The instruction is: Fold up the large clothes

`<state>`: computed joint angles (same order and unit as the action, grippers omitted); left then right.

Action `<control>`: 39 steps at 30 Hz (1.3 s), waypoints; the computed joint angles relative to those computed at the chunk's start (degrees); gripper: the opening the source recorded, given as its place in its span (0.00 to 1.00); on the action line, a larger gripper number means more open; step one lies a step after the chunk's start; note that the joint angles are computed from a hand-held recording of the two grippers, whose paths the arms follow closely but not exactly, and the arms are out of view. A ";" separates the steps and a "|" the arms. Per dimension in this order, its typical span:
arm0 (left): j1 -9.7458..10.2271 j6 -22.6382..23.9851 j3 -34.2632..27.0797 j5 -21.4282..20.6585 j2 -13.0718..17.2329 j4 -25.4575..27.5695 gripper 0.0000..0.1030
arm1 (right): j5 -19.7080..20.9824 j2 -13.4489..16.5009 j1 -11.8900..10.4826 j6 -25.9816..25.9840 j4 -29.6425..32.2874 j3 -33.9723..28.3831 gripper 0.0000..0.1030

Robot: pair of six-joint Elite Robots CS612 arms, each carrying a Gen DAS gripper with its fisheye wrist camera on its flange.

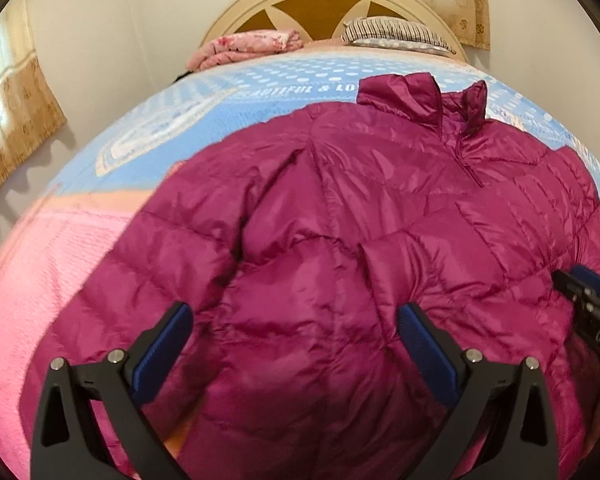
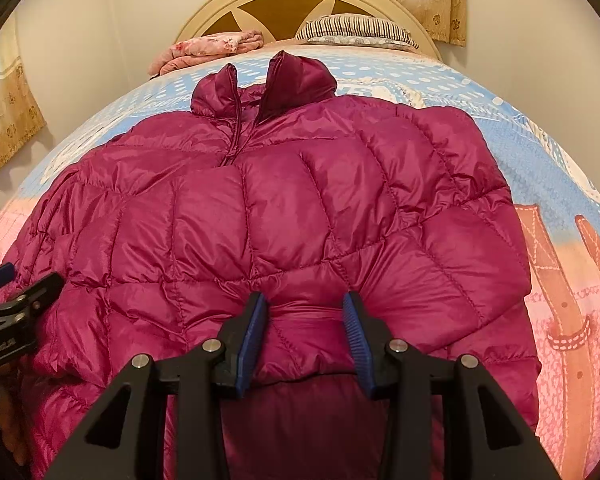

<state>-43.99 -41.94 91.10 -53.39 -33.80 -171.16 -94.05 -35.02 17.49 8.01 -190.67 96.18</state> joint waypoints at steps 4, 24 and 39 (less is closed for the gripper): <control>-0.39 1.34 1.77 1.91 -1.19 0.44 1.00 | -0.05 0.00 -0.02 -0.16 -0.02 -0.01 0.42; -0.81 -16.67 27.68 9.55 -10.66 -11.19 1.00 | 2.78 -0.03 -0.71 0.87 -1.66 0.53 0.48; 1.44 -17.50 27.07 -2.36 -7.06 -23.23 0.84 | 3.80 -0.06 -1.01 1.76 -3.16 1.18 0.55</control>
<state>-42.56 -59.45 118.17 -55.74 -40.86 -194.40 -90.25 -35.08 16.49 9.77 -193.82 97.36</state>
